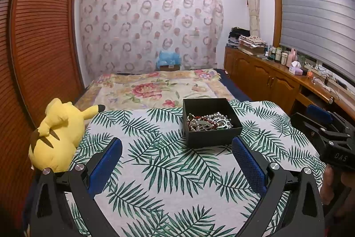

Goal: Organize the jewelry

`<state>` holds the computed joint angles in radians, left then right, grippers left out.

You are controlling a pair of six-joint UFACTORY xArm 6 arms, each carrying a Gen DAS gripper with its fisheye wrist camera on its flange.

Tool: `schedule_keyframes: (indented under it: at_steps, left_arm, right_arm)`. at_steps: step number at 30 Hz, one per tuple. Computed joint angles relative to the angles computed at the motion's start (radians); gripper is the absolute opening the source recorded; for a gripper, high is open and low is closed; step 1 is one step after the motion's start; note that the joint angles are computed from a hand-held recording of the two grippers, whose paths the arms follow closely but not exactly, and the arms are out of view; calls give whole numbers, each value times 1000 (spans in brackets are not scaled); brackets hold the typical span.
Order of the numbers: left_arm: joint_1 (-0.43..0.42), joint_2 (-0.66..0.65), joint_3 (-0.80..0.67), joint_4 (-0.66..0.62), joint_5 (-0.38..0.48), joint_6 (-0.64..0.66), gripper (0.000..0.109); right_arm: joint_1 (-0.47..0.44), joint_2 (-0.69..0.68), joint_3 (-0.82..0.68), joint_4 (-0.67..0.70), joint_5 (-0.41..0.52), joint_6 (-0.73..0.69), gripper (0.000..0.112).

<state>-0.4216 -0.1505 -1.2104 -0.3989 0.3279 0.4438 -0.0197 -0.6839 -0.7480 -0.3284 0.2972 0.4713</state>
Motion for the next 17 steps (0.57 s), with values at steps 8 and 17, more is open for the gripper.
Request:
schedule_keyframes:
  at_steps: [8, 17]
  left_arm:
    - [2, -1, 4, -2, -2, 1, 95]
    - [8, -1, 10, -18, -5, 18, 95]
  right_arm:
    - [2, 5, 6, -13, -9, 16, 100]
    - [3, 3, 12, -17, -11, 21, 100]
